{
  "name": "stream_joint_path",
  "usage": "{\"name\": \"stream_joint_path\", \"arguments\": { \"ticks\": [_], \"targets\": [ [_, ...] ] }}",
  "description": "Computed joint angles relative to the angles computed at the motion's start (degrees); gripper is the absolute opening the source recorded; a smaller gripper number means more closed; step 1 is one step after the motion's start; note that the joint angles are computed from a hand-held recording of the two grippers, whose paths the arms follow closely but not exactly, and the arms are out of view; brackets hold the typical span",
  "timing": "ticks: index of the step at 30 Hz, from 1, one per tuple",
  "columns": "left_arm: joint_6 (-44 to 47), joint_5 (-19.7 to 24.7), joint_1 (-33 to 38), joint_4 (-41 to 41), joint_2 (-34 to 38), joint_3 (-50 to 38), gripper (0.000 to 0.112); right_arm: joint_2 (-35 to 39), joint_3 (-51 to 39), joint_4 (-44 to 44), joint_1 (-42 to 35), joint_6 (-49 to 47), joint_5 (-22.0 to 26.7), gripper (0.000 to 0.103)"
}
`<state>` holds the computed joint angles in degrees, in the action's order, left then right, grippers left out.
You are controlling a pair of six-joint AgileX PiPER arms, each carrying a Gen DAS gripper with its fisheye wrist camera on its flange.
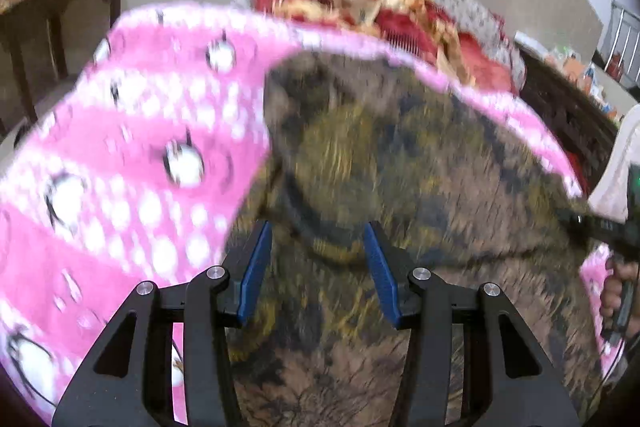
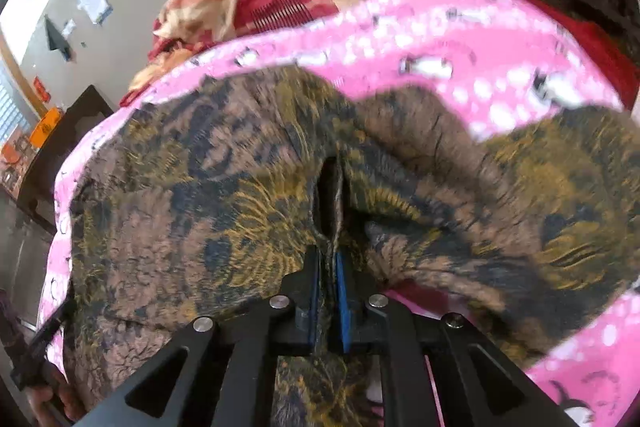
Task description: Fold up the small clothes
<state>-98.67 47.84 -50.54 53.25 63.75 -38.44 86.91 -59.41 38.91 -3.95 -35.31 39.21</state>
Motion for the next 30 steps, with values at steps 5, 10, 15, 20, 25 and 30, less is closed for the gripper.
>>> {"name": "stream_joint_path", "arguments": {
  "ticks": [5,10,15,20,25,30],
  "targets": [
    [13.37,-9.96,11.60,-6.12,7.80,-8.39,0.055,-6.61,3.56,5.63,-2.06,-6.18,-0.56,0.024],
    [15.96,-8.16,16.92,-9.67,19.14,-10.60,0.014,-4.59,4.94,3.61,3.80,-4.64,-1.77,0.024],
    [15.08,-1.41,14.54,-6.03,20.23,-12.21,0.013,1.32,3.92,2.83,2.89,-5.37,0.91,0.024],
    [10.92,-2.24,18.32,-3.84,18.74,-15.04,0.013,0.19,0.39,2.90,2.91,-2.43,-0.59,0.024],
    [26.53,-7.06,27.11,-12.95,29.07,-26.26,0.013,6.21,-6.87,-8.37,8.06,11.54,-4.92,0.024],
    [28.08,-14.26,34.50,-13.75,30.39,-23.05,0.016,9.49,-4.17,-9.65,10.22,11.36,-12.27,0.025]
  ]
}}
